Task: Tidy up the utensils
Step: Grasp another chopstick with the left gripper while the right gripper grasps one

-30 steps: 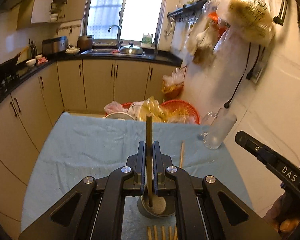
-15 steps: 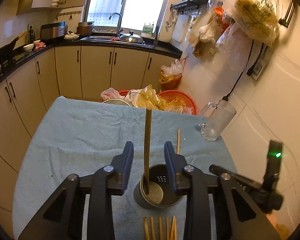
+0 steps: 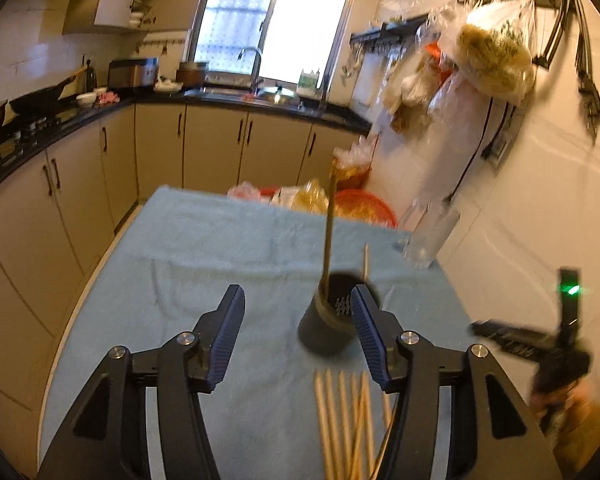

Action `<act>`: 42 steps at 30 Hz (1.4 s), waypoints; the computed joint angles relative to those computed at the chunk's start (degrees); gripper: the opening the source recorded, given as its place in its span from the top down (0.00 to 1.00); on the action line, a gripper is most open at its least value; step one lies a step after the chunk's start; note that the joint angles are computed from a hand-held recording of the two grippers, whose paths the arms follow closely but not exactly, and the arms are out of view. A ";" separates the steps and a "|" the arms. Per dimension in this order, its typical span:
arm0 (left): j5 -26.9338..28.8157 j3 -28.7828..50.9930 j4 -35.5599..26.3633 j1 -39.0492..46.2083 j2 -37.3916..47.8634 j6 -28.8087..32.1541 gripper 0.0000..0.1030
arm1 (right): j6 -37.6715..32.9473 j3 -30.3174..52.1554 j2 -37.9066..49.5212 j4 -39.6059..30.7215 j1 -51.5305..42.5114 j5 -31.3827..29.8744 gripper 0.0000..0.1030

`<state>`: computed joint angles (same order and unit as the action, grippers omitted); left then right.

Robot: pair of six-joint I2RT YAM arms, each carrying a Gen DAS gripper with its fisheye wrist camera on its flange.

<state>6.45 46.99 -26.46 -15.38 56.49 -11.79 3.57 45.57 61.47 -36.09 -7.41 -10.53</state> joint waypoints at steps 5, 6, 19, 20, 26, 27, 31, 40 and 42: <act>0.95 -7.86 -0.10 -0.89 -0.07 0.04 0.48 | -10.80 -1.90 -8.69 -10.52 -2.81 12.91 0.34; 0.95 -9.47 0.71 -1.74 0.85 -0.07 0.48 | -12.23 -3.26 -10.60 -11.70 -3.80 14.93 0.34; -0.43 -7.53 11.24 -10.42 27.01 -4.94 0.78 | 3.61 -17.33 -11.08 -1.76 2.33 -5.71 0.47; -0.76 -6.77 11.28 -10.45 28.13 -5.02 0.79 | 6.16 -17.13 -8.94 0.87 4.39 -5.63 0.47; -1.65 -2.56 10.27 -11.06 32.21 -4.29 0.80 | 14.40 -13.30 5.59 10.95 13.30 -1.59 0.57; -1.85 -1.72 10.27 -11.08 33.30 -4.06 0.81 | 15.35 -12.33 8.50 11.68 14.20 -0.81 0.65; -3.70 0.53 9.66 -12.14 35.37 -3.13 0.81 | 17.04 -10.04 13.14 13.39 15.44 0.80 0.75; -6.18 1.49 11.85 -12.75 37.17 -1.33 0.94 | 17.59 -5.67 17.46 11.53 20.29 8.25 0.81; -5.50 0.96 11.63 -12.23 36.49 -1.76 0.94 | 17.67 -5.57 17.80 11.67 20.29 8.63 0.88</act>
<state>0.95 47.94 -14.83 -27.60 92.98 -13.55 21.24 39.99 79.27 -24.43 12.88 -1.90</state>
